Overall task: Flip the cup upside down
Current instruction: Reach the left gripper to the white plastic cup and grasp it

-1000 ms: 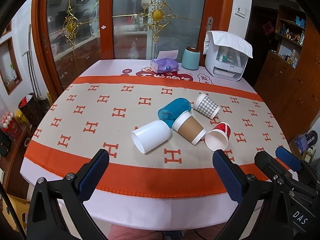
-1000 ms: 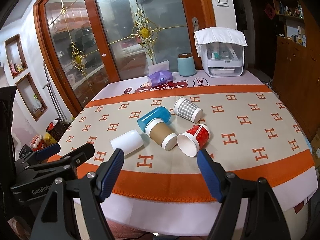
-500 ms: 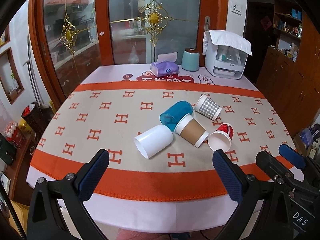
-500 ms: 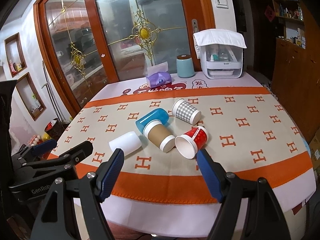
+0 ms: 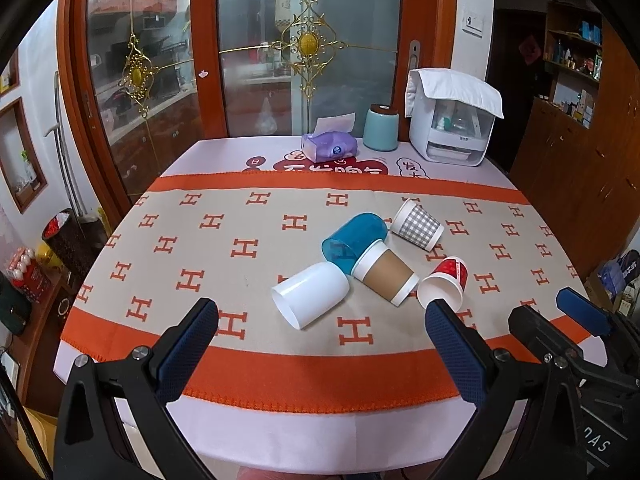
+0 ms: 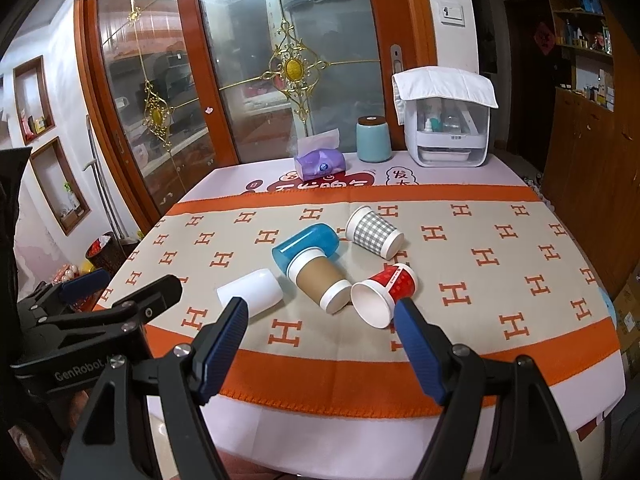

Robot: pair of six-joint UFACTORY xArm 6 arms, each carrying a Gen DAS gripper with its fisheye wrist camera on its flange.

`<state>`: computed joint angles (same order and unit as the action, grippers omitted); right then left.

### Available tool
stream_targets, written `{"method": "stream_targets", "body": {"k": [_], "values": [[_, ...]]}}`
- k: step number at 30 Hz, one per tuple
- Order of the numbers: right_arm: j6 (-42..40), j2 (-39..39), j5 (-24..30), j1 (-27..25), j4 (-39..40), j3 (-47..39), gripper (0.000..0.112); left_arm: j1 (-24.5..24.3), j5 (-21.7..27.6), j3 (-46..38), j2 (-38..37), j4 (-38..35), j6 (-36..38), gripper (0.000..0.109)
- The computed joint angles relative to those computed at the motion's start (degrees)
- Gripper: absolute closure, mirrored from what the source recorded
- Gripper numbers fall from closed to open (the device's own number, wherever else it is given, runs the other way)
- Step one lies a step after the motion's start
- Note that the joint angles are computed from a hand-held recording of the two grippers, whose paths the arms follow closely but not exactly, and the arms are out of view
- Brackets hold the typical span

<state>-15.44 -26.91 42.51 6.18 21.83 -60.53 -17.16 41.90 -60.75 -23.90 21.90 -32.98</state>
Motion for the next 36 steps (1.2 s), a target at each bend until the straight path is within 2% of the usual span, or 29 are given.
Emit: {"method": "stream_targets", "body": {"k": [11, 17, 21, 26, 30, 36], "values": [[3.1, 2.6, 1.2, 1.1, -1.3, -2.2, 0.036, 1.9, -1.7, -1.5, 2.1, -2.9, 5.1, 0.006], [4.3, 5.2, 1.6, 1.8, -3.6, -4.6, 0.036, 3.4, -2.8, -3.1, 4.3, -6.8, 11.9, 0.006], [4.4, 9.1, 5.1, 1.5, -2.7, -8.7, 0.036, 5.4, -0.6, -7.3, 7.8, -15.9, 23.8, 0.006], [5.5, 14.7, 7.9, 1.0, -0.6, -12.4, 0.037, 7.5, -0.1, -12.8, 13.7, -17.4, 33.8, 0.006], [6.5, 19.5, 11.5, 0.3, 1.9, -15.5, 0.037, 9.7, 4.8, -20.6, 21.4, -23.0, 44.8, 0.006], [7.1, 26.0, 14.9, -0.2, 4.3, -19.1, 0.037, 10.3, 12.0, -32.3, 33.5, -25.3, 54.5, 0.006]]}}
